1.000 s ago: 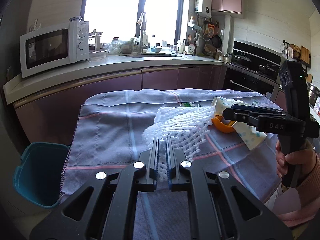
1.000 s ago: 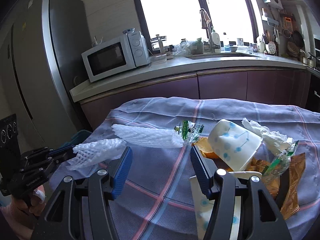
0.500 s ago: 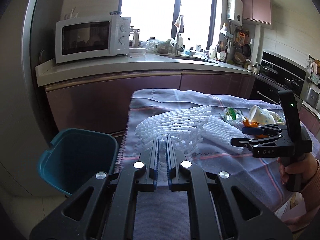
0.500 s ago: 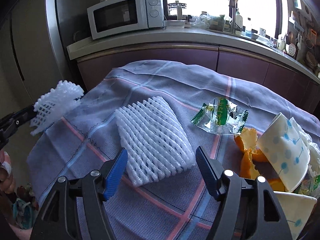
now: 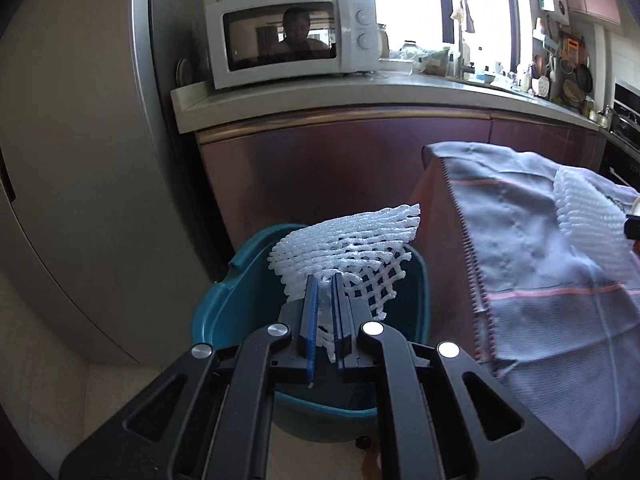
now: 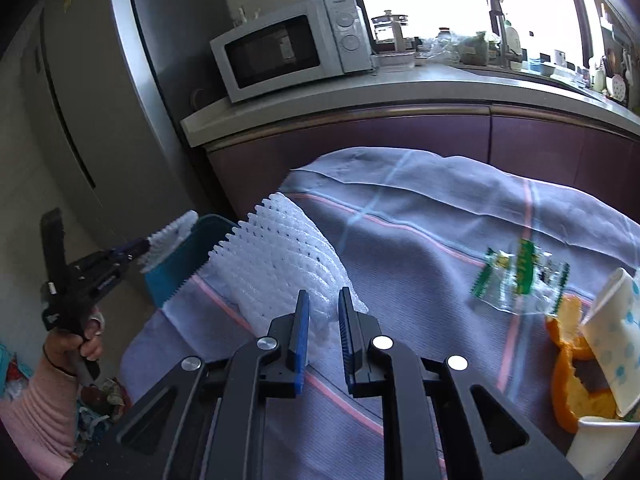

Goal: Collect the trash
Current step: 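Carry the foam mesh net to the teal bin and open the left tool, then move both tools back over the trash pile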

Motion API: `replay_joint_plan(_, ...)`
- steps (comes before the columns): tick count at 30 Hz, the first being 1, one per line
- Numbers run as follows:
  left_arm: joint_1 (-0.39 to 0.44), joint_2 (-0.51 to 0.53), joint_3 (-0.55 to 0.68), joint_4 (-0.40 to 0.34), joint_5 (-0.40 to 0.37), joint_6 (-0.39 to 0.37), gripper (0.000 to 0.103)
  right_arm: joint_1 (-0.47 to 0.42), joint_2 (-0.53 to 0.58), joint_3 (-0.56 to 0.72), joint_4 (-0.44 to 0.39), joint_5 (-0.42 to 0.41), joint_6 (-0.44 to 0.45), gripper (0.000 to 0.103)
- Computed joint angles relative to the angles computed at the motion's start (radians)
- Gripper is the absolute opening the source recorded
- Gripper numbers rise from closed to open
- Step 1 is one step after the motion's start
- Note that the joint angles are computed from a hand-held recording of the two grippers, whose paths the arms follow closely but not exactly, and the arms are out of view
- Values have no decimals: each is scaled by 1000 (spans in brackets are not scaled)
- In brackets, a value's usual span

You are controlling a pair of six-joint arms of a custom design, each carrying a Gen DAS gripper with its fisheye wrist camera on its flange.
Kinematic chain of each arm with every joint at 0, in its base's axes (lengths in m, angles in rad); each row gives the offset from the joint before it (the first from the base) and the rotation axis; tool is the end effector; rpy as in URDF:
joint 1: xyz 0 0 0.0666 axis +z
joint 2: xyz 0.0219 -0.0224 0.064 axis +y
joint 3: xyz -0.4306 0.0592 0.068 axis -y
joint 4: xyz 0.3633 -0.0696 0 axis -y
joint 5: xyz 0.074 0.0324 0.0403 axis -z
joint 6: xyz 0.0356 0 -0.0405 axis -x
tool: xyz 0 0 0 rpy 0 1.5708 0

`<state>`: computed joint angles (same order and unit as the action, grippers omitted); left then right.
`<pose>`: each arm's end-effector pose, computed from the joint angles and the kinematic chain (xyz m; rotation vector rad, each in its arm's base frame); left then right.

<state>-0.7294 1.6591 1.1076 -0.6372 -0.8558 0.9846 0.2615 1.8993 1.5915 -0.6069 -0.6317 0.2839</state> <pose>0.3704 -0.2956 0.2728 -0.4806 2.1946 0.3411 0.6070 0.1838 0.3246 -0.8949 2.2183 0.7678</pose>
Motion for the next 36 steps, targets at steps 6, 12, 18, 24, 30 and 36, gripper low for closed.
replay_joint_plan(6, 76, 44, -28, 39, 74, -38, 11, 96, 89, 155, -138, -39, 14, 14)
replay_joint_plan(12, 121, 90, -14, 48, 96, -70, 11, 192, 204, 337, -277, 20, 36, 14)
replay_joint_plan(18, 151, 99, -25, 76, 115, -63, 11, 261, 301, 490, -385, 117, 67, 14)
replay_joint_plan(24, 150, 78, -51, 84, 94, 10, 11, 296, 342, 538, -416, 208, 74, 34)
replay_joint_plan(30, 137, 65, -67, 98, 87, 27, 16, 277, 289, 453, -365, 163, 65, 44)
replay_joint_plan(36, 91, 16, -90, 181, 74, -12, 26, 217, 172, 279, -238, 78, 68, 52)
